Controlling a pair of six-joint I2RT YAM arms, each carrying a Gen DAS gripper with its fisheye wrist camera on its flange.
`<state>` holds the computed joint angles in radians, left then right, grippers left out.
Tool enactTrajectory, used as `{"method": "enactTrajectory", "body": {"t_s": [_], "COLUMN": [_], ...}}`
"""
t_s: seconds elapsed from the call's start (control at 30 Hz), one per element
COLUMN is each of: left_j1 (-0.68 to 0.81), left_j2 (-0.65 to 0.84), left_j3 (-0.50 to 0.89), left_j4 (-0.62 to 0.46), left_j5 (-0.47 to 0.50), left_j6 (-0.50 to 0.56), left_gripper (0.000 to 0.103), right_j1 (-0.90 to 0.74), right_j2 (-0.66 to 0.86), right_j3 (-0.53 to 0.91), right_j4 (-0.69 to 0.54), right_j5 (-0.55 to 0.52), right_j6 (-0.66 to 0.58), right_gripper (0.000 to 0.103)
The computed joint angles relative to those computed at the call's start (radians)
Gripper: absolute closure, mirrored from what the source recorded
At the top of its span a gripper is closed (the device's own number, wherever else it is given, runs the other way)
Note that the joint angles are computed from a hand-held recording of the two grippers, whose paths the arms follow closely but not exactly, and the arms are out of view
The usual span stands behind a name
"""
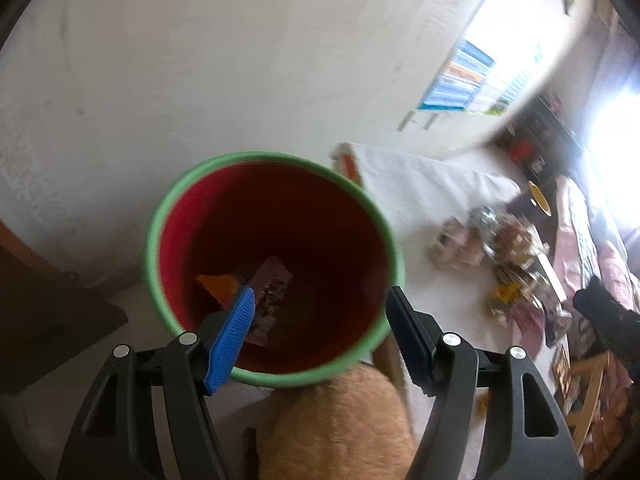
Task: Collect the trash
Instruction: 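Grasp the yellow candy wrapper on the cloth with the left gripper, then grasp the pink wrapper with the right gripper while the left holds the yellow wrapper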
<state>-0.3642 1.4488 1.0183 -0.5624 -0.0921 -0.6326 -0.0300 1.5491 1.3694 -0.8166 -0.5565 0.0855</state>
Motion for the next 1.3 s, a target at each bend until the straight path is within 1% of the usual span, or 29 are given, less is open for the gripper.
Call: {"method": "enactTrajectory", "body": {"t_s": [0.13, 0.2, 0.27, 0.33, 0.4, 0.43, 0.47, 0.5, 0.57, 0.63, 0.73, 0.83, 0.87, 0.9, 0.93, 1.03, 1.13, 1.23, 1.3], "left_j1": [-0.096, -0.16, -0.226, -0.291, -0.357, -0.382, -0.409, -0.432, -0.474, -0.493, -0.507, -0.512, -0.509, -0.51, -0.507, -0.501, -0.487, -0.467, -0.437], "left_j2": [0.057, 0.107, 0.168, 0.242, 0.342, 0.39, 0.457, 0.507, 0.572, 0.623, 0.708, 0.798, 0.828, 0.836, 0.846, 0.837, 0.794, 0.715, 0.63], "left_j3": [0.064, 0.108, 0.16, 0.224, 0.321, 0.373, 0.45, 0.51, 0.587, 0.645, 0.736, 0.836, 0.869, 0.874, 0.884, 0.863, 0.804, 0.707, 0.617], "left_j4": [-0.011, -0.012, -0.014, -0.017, -0.039, -0.066, -0.121, -0.167, -0.213, -0.246, -0.304, -0.37, -0.388, -0.392, -0.396, -0.374, -0.339, -0.288, -0.247], "left_j5": [0.006, 0.039, 0.07, 0.103, 0.154, 0.177, 0.204, 0.213, 0.207, 0.201, 0.137, 0.118, 0.125, 0.127, 0.131, 0.158, 0.18, 0.194, 0.202], "left_j6": [-0.023, -0.039, -0.028, 0.014, 0.101, 0.145, 0.199, 0.237, 0.286, 0.316, 0.362, 0.41, 0.423, 0.419, 0.412, 0.392, 0.364, 0.306, 0.248], "left_gripper": [0.038, 0.038, 0.038, 0.038, 0.038, 0.037, 0.034, 0.034, 0.034, 0.034, 0.034, 0.037, 0.044, 0.054, 0.059, 0.062, 0.068, 0.069, 0.069], "right_j1": [-0.188, -0.271, -0.355, -0.427, -0.496, -0.517, -0.537, -0.562, -0.6, -0.652, -0.697, -0.705, -0.704, -0.701, -0.698, -0.678, -0.653, -0.614, -0.573], "right_j2": [-0.042, -0.059, -0.072, -0.069, -0.065, -0.064, -0.062, -0.064, -0.074, -0.074, -0.063, -0.056, -0.058, -0.063, -0.067, -0.074, -0.07, -0.063, -0.05], "right_j3": [-0.085, -0.134, -0.191, -0.227, -0.252, -0.26, -0.268, -0.274, -0.286, -0.302, -0.317, -0.326, -0.328, -0.33, -0.33, -0.336, -0.344, -0.343, -0.329], "right_j4": [-0.025, -0.026, -0.014, -0.01, -0.022, -0.024, -0.024, -0.031, -0.043, -0.058, -0.078, -0.09, -0.091, -0.093, -0.096, -0.095, -0.092, -0.089, -0.074], "right_j5": [0.036, 0.054, 0.051, 0.044, 0.025, 0.02, 0.015, 0.01, 0.0, -0.017, -0.031, -0.036, -0.037, -0.036, -0.036, -0.033, -0.028, -0.022, -0.013], "right_j6": [-0.077, -0.109, -0.135, -0.146, -0.173, -0.183, -0.195, -0.209, -0.225, -0.266, -0.305, -0.314, -0.318, -0.323, -0.33, -0.335, -0.329, -0.322, -0.311], "right_gripper": [0.068, 0.068, 0.068, 0.068, 0.068, 0.068, 0.068, 0.066, 0.059, 0.059, 0.059, 0.059, 0.059, 0.059, 0.059, 0.059, 0.059, 0.059, 0.059]}}
